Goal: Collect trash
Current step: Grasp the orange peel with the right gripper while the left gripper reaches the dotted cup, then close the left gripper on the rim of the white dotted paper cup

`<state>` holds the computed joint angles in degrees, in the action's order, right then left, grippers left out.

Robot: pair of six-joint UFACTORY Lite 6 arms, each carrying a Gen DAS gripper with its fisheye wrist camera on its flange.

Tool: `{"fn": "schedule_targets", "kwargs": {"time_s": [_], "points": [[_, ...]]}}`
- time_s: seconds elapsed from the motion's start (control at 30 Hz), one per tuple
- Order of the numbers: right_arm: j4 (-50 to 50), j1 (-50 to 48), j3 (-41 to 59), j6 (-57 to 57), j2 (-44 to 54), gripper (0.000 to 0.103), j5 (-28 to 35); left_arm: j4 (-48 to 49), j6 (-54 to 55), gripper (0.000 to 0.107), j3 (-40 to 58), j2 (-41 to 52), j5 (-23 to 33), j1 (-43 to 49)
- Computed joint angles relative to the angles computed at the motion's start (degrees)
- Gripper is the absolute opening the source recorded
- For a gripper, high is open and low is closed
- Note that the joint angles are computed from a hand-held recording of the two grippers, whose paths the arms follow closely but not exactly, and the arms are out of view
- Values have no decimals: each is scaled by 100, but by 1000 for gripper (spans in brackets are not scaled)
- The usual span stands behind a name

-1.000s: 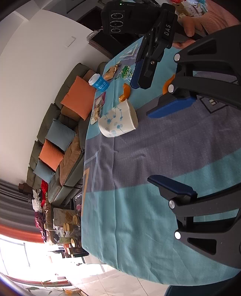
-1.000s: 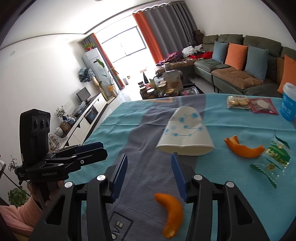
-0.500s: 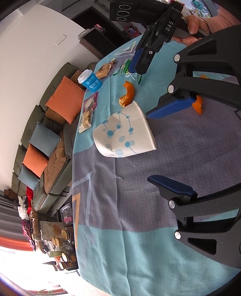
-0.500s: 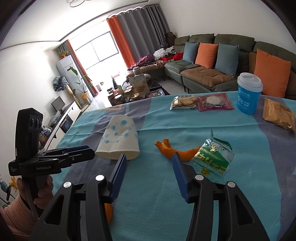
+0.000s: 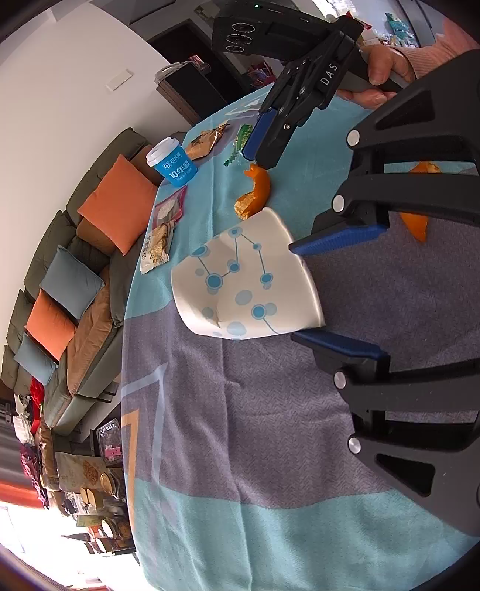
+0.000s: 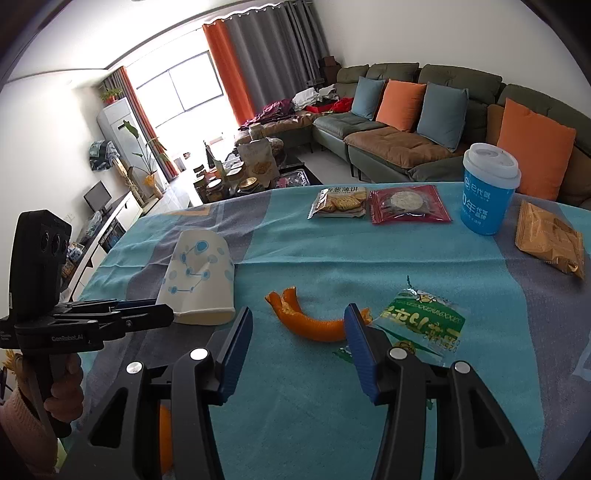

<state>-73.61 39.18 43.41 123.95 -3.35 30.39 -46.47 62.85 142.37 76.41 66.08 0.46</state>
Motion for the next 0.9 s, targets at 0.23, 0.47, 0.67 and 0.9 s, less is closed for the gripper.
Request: {"fn": "schedule_targets", "kwargs": {"time_s": [0.23, 0.47, 0.67, 0.9], "points": [[507, -2, 497, -948, 387, 49, 51, -118, 244, 35, -438, -248, -83, 26], [1274, -55, 1138, -2226, 975, 49, 238, -228, 568, 29, -963, -600, -153, 145], [1660, -95, 1322, -2807, 1206, 36, 279, -225, 667, 1, -1018, -656, -15, 320], [1702, -27, 1149, -2838, 989, 15, 211, -381, 958, 3, -1360, -853, -46, 510]]}}
